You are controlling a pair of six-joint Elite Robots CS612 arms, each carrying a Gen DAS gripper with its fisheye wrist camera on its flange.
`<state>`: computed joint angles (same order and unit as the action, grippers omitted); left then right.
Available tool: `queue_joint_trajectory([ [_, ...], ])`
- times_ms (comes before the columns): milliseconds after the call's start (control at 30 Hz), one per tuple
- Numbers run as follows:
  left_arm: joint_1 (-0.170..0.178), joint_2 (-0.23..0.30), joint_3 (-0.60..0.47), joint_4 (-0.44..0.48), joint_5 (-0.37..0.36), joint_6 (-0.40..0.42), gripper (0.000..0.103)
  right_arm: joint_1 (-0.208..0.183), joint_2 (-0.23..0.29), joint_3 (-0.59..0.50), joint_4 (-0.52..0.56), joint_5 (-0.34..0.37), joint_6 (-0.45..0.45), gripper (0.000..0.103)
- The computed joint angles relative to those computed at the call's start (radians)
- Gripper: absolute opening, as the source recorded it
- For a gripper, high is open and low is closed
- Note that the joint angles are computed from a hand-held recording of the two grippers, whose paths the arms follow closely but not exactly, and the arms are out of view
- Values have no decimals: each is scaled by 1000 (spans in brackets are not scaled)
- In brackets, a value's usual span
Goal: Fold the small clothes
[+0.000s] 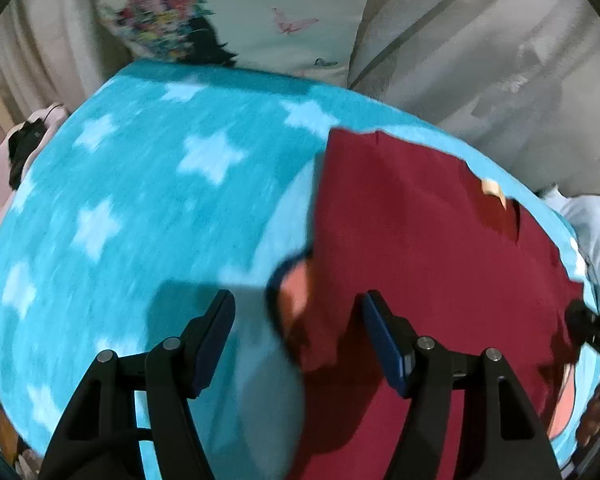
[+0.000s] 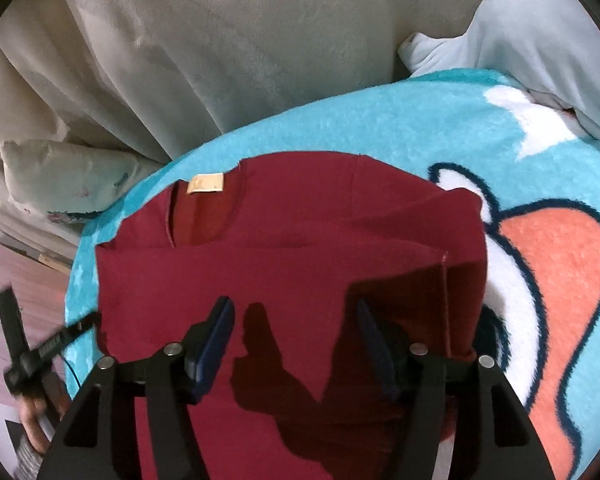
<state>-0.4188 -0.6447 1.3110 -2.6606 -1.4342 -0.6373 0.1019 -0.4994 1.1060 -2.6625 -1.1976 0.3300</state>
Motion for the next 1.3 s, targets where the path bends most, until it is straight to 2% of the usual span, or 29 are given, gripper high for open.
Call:
queue_joint_trajectory([
  [33,-6,-19,37,-14,4,-16,65,-1,-8,15,-15,12,0,57],
  [100,-16,-50,98,-33,8,-46,65,-8,-29,56,-45,69,-16,56],
  [233,-41,-104,214,-78,16,-130,65,-13,-90,182,-102,133,-84,56],
  [333,-61,-137,294,-108,5,-209,65,-23,-115,248,-72,200,-143,56],
  [433,-79,-153,336,-86,1,-272,65,-34,-121,286,-3,258,-199,56],
  [500,-95,-164,361,-101,33,-281,65,-48,-127,334,-51,317,-206,56],
  [600,-109,-175,378,-88,40,-269,65,-58,-144,378,-58,346,-226,56],
  [767,-109,-186,409,-128,12,-243,65,-75,-170,457,-98,398,-169,56],
  [933,-105,-195,444,-188,-14,-181,65,-73,-205,540,-193,364,-107,56],
  [1133,-79,-223,520,-312,-90,-172,65,-39,-244,595,-268,229,-17,56],
  [1267,-62,-228,551,-345,-106,-154,65,-24,-266,629,-330,142,54,57],
  [1300,-58,-226,554,-348,-116,-151,65,-17,-275,639,-333,89,76,58],
])
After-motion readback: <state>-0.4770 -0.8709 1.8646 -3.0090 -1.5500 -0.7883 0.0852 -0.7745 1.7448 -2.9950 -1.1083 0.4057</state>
